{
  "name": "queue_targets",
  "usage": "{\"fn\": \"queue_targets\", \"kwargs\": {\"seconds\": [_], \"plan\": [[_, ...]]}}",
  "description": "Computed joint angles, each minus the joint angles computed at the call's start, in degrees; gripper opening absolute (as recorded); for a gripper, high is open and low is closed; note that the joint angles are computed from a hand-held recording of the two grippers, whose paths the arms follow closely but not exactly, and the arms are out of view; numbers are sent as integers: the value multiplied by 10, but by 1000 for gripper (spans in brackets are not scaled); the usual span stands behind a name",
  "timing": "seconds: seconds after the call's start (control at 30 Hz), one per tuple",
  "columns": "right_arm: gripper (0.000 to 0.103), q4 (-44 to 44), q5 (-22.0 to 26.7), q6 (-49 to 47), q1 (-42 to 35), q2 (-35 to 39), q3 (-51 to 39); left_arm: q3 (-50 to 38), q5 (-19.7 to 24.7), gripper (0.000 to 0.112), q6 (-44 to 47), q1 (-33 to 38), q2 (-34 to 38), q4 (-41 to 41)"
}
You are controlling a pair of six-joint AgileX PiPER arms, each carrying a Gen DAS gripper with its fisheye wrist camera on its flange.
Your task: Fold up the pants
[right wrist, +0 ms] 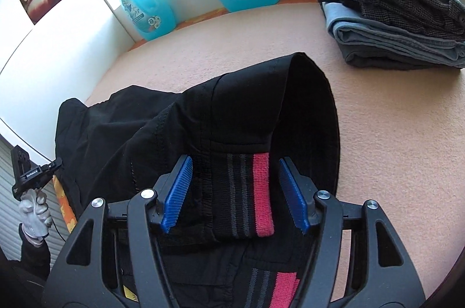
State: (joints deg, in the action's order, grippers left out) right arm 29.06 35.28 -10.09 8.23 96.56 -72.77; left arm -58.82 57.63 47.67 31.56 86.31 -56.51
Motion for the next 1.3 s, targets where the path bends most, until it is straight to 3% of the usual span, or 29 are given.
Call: {"fn": "queue_targets", "kwargs": {"seconds": [0.03,0.17,0.23,0.4,0.67,0.8,0.97,1.07,1.13,1.27,1.3], "plan": [[57,0,-1,-2,5,2,-1,0,0,3,0,0,-1,1],[48,-59,-17,43,30,-12,10,1,-1,3,-1,0,-4,0],[31,-73,-18,55,34,-28,19,0,-3,3,-1,-1,-3,-1],[22,-135,-12,113,50,-84,43,0,1,3,4,4,-4,-12],[19,-177,51,155,63,-170,64,6,12,3,18,23,-12,-29],[19,-212,80,190,69,-165,67,24,24,3,30,36,-18,-39],[20,-180,58,182,51,-144,90,47,13,3,43,38,-13,-38],[27,-133,52,145,34,-138,95,45,24,3,52,48,0,-43],[39,-124,51,137,31,-137,99,36,32,4,58,54,10,-46],[42,-132,46,141,38,-142,110,18,27,13,56,67,20,-51],[45,-129,44,138,38,-145,115,11,28,20,50,70,25,-53]]}}
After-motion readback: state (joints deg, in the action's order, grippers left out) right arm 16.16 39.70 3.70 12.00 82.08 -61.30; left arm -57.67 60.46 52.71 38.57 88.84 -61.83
